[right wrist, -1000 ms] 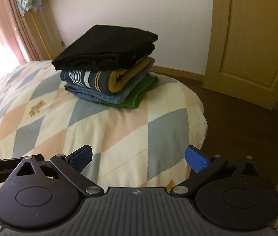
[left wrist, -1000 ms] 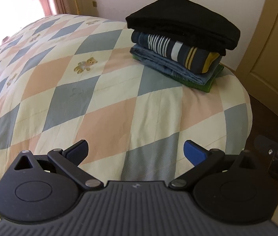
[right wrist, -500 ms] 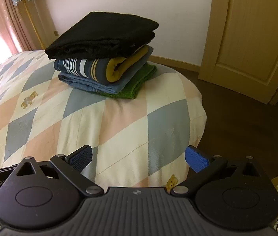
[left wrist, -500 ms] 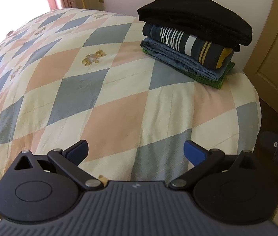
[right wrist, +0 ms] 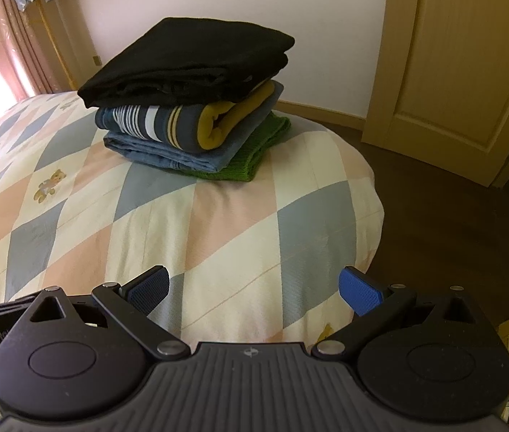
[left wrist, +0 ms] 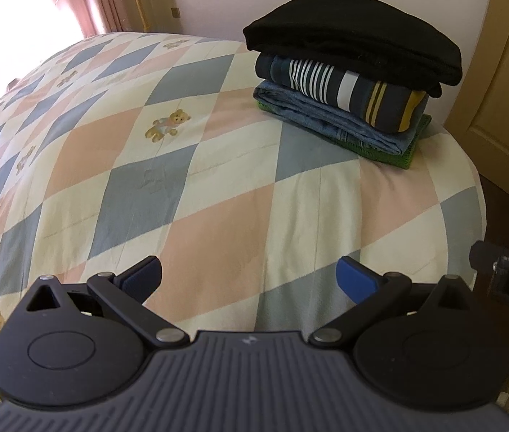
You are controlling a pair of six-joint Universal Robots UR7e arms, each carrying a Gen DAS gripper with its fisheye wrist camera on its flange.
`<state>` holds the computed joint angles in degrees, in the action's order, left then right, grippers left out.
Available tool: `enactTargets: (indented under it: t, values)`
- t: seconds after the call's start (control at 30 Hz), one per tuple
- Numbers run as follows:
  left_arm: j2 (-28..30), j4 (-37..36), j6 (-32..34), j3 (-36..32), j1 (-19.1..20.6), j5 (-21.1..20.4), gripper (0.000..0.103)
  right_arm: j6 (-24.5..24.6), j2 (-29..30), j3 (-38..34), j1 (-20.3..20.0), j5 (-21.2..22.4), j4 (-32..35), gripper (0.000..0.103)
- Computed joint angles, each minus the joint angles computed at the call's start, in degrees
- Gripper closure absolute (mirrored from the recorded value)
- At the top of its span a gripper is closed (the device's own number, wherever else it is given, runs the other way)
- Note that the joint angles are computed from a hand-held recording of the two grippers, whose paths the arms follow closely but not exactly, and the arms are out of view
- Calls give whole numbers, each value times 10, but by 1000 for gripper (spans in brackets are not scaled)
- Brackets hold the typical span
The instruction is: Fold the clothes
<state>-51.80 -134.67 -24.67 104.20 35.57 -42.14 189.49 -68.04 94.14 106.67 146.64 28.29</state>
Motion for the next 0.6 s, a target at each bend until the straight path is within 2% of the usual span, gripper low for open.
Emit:
enactTargets:
  t: [0.27,0.6]
  values:
    - [44,-14,26,-41,16,4,1,-49,-7,-6,-35,-23,-37,0]
    - [83,-9,26,-91,24,9,1,-138,-19,-21,-58,-64,-77,0]
